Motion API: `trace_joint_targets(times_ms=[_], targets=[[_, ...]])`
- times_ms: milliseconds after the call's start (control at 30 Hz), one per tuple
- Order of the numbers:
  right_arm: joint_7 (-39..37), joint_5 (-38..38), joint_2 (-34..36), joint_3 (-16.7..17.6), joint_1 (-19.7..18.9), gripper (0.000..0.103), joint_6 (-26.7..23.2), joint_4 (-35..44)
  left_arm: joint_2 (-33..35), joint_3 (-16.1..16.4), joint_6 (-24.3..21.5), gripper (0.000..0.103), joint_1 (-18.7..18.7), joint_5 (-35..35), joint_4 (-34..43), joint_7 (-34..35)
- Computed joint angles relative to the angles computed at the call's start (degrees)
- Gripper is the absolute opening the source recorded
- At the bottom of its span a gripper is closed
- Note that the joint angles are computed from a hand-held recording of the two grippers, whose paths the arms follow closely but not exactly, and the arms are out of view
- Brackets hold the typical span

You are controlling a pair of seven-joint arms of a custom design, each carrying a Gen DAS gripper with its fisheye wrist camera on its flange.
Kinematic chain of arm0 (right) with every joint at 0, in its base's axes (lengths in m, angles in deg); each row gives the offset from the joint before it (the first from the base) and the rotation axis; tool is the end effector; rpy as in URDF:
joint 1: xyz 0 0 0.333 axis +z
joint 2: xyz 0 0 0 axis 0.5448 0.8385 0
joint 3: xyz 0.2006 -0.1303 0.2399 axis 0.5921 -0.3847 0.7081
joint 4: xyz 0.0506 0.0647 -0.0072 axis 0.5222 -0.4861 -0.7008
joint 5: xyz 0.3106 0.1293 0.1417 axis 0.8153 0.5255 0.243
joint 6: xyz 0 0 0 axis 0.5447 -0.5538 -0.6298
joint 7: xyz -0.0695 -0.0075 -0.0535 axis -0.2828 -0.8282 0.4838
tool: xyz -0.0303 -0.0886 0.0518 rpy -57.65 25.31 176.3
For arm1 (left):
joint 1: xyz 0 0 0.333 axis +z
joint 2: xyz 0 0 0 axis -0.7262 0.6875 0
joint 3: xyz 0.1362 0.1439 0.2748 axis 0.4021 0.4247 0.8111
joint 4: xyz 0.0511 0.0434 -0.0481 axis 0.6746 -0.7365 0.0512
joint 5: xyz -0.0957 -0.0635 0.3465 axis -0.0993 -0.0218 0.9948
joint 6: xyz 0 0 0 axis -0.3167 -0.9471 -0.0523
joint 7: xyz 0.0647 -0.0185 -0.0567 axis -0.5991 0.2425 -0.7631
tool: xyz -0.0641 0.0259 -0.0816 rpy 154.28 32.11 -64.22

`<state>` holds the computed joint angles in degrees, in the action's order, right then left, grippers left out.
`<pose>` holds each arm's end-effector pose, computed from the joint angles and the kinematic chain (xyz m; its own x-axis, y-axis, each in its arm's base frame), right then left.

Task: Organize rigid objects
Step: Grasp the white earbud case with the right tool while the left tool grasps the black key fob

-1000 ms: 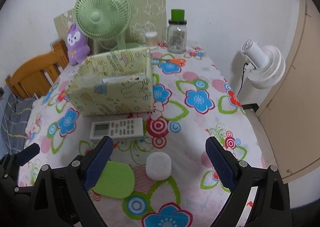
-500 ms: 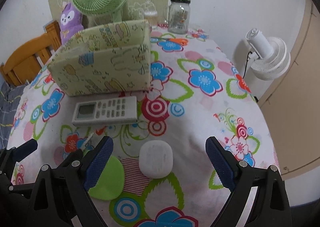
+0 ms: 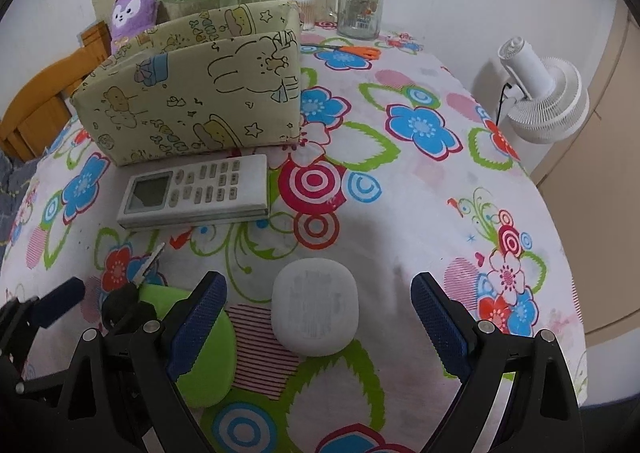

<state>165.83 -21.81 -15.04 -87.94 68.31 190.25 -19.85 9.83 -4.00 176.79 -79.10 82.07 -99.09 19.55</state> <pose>0.6194 0.3685 0.4580 -0.2407 -0.9705 -0.0101 -0.8175 0.2084 -0.5369 0.6301 -0.4802 0.4558 -0.2846 -0.9582 0.0289 -0.8290 0.2309 -0.5094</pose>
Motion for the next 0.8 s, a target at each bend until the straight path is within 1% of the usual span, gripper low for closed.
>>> trace_joint_targets(times_ms=[33, 67, 100, 133, 167, 200, 267, 300, 433, 467, 533, 600, 633, 700, 767, 800], targets=[[0.2, 0.2, 0.1, 0.0, 0.0, 0.095, 0.1, 0.0, -0.2, -0.1, 0.4, 0.068, 0.1, -0.1, -0.4, 0.1], [0.5, 0.5, 0.1, 0.0, -0.1, 0.095, 0.2, 0.0, -0.4, -0.4, 1.0, 0.060, 0.3, -0.3, -0.9, 0.3], [0.8, 0.7, 0.1, 0.1, -0.2, 0.095, 0.5, -0.2, -0.7, -1.0, 2.0, 0.055, 0.7, -0.8, -1.6, 0.8], [1.1, 0.9, 0.1, 0.1, -0.2, 0.095, 0.7, -0.3, -0.8, -1.3, 2.5, 0.047, 0.9, -1.1, -1.8, 1.2], [1.3, 1.1, 0.2, 0.1, -0.2, 0.095, 0.7, -0.3, -0.8, -1.4, 2.8, 0.042, 0.9, -1.3, -1.9, 1.6], [1.3, 1.2, 0.3, 0.0, -0.2, 0.095, 0.5, -0.2, -0.8, -1.3, 3.0, 0.041, 0.7, -1.2, -2.0, 1.8], [0.7, 1.6, 0.6, 0.2, -0.3, 0.095, -0.2, 0.4, -0.9, -1.0, 3.5, 0.034, 0.4, -0.7, -2.2, 2.3], [0.6, 1.7, 0.6, 0.2, -0.3, 0.095, -0.1, 0.3, -0.9, -1.0, 3.5, 0.033, 0.3, -0.7, -2.2, 2.4], [0.8, 2.1, 0.9, 0.1, -0.3, 0.094, -0.9, 0.8, -0.3, -0.1, 2.1, 0.032, -0.8, 0.2, -0.7, 1.6], [0.7, 2.4, 1.1, 0.1, -0.4, 0.092, -1.1, 1.1, 0.2, 0.0, 1.4, 0.032, -0.9, 0.3, 0.3, 1.7], [0.6, 3.2, 1.3, 0.3, -0.7, 0.086, -1.1, 1.4, 1.2, 0.2, 0.0, 0.032, -1.3, 0.3, 2.3, 1.8], [0.0, 4.9, 1.7, 0.8, -1.3, 0.072, -1.1, 2.1, 2.6, 0.5, -1.3, 0.032, -1.8, 0.5, 4.9, 2.4], [-0.5, 5.7, 1.9, 1.1, -1.7, 0.069, -1.0, 2.4, 3.3, 0.6, -2.0, 0.032, -2.1, 0.6, 6.2, 2.7], [-1.5, 7.2, 2.7, 1.2, -1.9, 0.057, -2.0, 3.9, 4.8, 1.1, -3.4, 0.032, -2.8, 1.0, 9.1, 3.8], [-2.3, 7.9, 3.3, 1.1, -2.0, 0.051, -2.9, 5.1, 6.2, 1.1, -4.5, 0.032, -3.1, 0.4, 11.8, 4.7], [-2.5, 8.2, 3.4, 1.0, -2.0, 0.051, -3.0, 5.3, 7.2, 1.0, -5.6, 0.032, -3.1, -0.2, 13.7, 5.1]])
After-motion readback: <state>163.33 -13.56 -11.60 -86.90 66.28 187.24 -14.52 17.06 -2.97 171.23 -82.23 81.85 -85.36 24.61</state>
